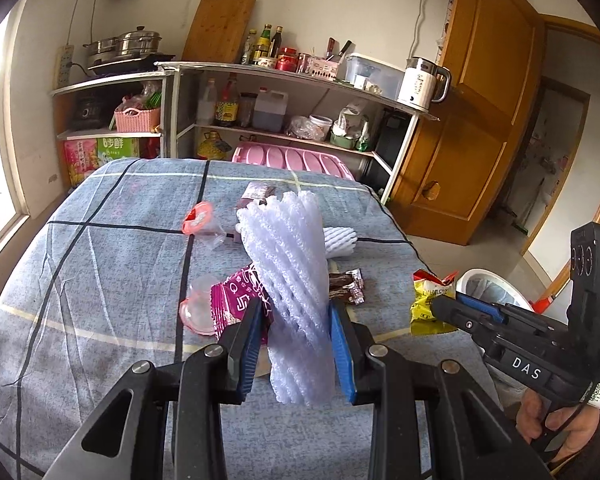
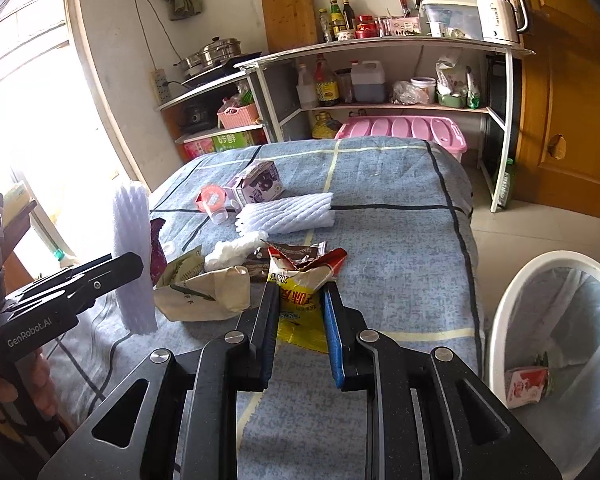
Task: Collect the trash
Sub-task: 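Grasp the yellow chip bag with the right gripper while the left grasps the white foam net, then carry the chip bag and foam net over the bin and release both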
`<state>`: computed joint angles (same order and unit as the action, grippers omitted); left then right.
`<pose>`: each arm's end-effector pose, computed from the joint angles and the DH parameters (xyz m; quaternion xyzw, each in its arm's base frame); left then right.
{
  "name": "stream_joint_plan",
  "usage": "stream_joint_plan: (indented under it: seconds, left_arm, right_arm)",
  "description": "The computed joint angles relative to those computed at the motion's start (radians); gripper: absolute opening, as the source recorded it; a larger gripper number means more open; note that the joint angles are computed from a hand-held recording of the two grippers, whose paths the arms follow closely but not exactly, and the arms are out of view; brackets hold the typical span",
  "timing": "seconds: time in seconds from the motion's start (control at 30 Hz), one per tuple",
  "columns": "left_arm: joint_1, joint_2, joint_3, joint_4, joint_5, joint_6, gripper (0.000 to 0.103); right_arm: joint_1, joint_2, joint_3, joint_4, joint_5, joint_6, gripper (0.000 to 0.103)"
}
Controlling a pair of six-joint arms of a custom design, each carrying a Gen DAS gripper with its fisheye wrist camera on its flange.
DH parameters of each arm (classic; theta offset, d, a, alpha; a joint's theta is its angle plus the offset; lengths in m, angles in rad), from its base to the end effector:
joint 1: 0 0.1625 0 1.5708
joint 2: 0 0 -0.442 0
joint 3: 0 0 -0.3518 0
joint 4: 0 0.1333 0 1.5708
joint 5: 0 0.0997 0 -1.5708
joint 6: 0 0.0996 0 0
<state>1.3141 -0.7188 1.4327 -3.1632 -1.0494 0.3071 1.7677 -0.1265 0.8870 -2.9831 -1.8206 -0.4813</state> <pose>-0.0081 -0.7512 0.2448 0.1380 0.8705 -0.4049 0.2436 0.2692 -0.7938 -0.0405 0.2751 -0.8997 0.2977 0.1618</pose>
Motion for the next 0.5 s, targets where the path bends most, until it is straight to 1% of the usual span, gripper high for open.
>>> stream_joint_plan:
  seconds: [0.23, 0.5]
  left_arm:
    - [-0.028, 0.025, -0.003, 0.025, -0.035, 0.020, 0.033]
    - [-0.063, 0.082, -0.048, 0.088, -0.107, 0.043, 0.033]
  right_arm:
    - [-0.015, -0.074, 0.121, -0.100, 0.001, 0.017, 0.023]
    - [-0.039, -0.155, 0.250, -0.222, -0.034, 0.032, 0.023]
